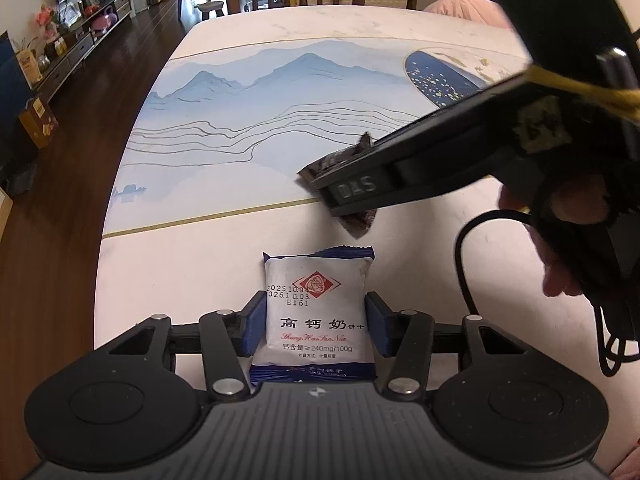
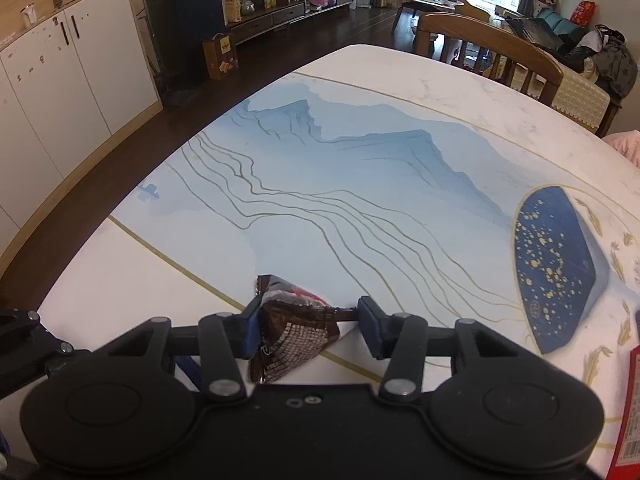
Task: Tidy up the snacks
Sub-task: 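Grasp the white milk packet with the left tool while the right grasps the brown chocolate, then carry the white packet and brown chocolate over the shoebox with both tools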
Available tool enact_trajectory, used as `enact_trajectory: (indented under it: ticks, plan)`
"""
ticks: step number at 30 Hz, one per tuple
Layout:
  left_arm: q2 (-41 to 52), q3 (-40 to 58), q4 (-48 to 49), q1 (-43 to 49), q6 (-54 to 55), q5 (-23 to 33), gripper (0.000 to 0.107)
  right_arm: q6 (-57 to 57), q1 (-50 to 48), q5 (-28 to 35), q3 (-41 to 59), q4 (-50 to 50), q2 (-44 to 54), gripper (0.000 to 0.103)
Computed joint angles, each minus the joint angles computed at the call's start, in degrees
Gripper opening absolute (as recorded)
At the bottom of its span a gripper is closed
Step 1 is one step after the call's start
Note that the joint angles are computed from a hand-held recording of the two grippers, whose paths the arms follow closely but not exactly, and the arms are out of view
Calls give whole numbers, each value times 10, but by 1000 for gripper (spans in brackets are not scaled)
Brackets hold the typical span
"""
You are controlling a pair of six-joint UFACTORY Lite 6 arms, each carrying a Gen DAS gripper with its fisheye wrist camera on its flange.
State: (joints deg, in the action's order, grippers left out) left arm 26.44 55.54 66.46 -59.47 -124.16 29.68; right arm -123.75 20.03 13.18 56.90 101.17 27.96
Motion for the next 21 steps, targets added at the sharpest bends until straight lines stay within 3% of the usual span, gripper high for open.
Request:
enact_trajectory:
  ticks: [7,11,21]
  plan:
    - [-25,-22,-7,9,-25,-21,49,50,-43,19,-45,-62,-61,48]
    - [-43,-27,-30,7,-17,-21,49,129,-77,35,-73,-149,-110,48]
    - [-66,39,-106,-21,70,44,49,254,-198,110,-133,-317,-256,48]
